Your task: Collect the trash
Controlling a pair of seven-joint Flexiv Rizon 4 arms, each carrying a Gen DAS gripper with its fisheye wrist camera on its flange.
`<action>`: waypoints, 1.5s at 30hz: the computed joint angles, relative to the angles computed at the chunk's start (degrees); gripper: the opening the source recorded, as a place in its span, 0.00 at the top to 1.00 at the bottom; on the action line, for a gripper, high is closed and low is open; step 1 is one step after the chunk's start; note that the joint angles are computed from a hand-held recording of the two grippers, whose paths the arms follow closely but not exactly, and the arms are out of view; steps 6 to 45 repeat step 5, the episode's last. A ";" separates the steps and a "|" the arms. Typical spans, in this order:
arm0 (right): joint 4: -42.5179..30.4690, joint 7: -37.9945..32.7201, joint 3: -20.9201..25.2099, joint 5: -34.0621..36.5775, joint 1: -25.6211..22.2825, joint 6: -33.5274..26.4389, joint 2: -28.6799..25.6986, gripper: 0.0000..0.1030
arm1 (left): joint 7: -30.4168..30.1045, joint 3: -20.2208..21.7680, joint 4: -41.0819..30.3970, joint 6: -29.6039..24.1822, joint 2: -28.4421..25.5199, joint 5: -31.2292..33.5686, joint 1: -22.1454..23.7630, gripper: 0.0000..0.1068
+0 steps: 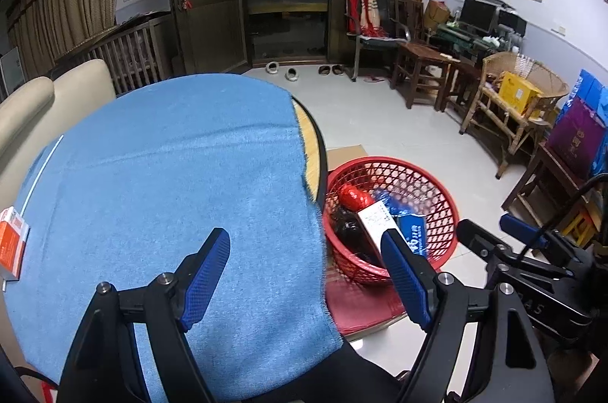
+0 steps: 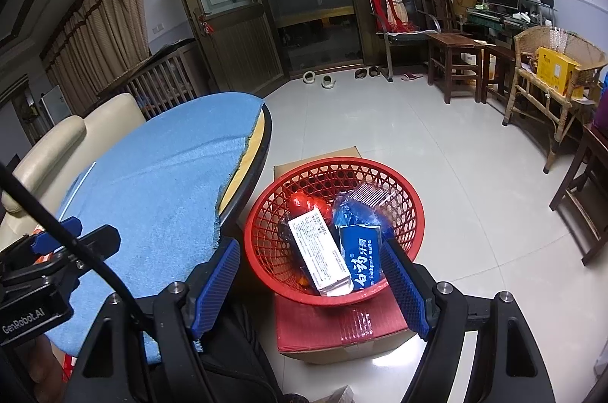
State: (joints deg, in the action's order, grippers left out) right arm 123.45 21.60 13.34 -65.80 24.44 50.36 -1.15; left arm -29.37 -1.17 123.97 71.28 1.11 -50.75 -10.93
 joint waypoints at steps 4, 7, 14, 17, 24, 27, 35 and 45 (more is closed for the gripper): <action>-0.16 -0.22 -0.09 0.30 -0.03 0.14 -0.31 0.23 | 2.16 -0.21 0.24 1.03 0.07 -1.55 -0.51 0.23; -0.23 -0.27 -0.12 0.30 -0.01 0.20 -0.44 0.23 | 1.99 -0.21 0.25 1.01 0.02 -1.34 -0.52 0.23; -0.23 -0.27 -0.12 0.30 -0.01 0.20 -0.44 0.23 | 1.99 -0.21 0.25 1.01 0.02 -1.34 -0.52 0.23; -0.23 -0.27 -0.12 0.30 -0.01 0.20 -0.44 0.23 | 1.99 -0.21 0.25 1.01 0.02 -1.34 -0.52 0.23; -0.23 -0.27 -0.12 0.30 -0.01 0.20 -0.44 0.23 | 1.99 -0.21 0.25 1.01 0.02 -1.34 -0.52 0.23; -0.23 -0.27 -0.12 0.30 -0.01 0.20 -0.44 0.23 | 1.99 -0.21 0.25 1.01 0.02 -1.34 -0.52 0.23; -0.23 -0.27 -0.12 0.30 -0.01 0.20 -0.44 0.23 | 1.99 -0.21 0.25 1.01 0.02 -1.34 -0.52 0.23; -0.23 -0.27 -0.12 0.30 -0.01 0.20 -0.44 0.23 | 1.99 -0.21 0.25 1.01 0.02 -1.34 -0.52 0.23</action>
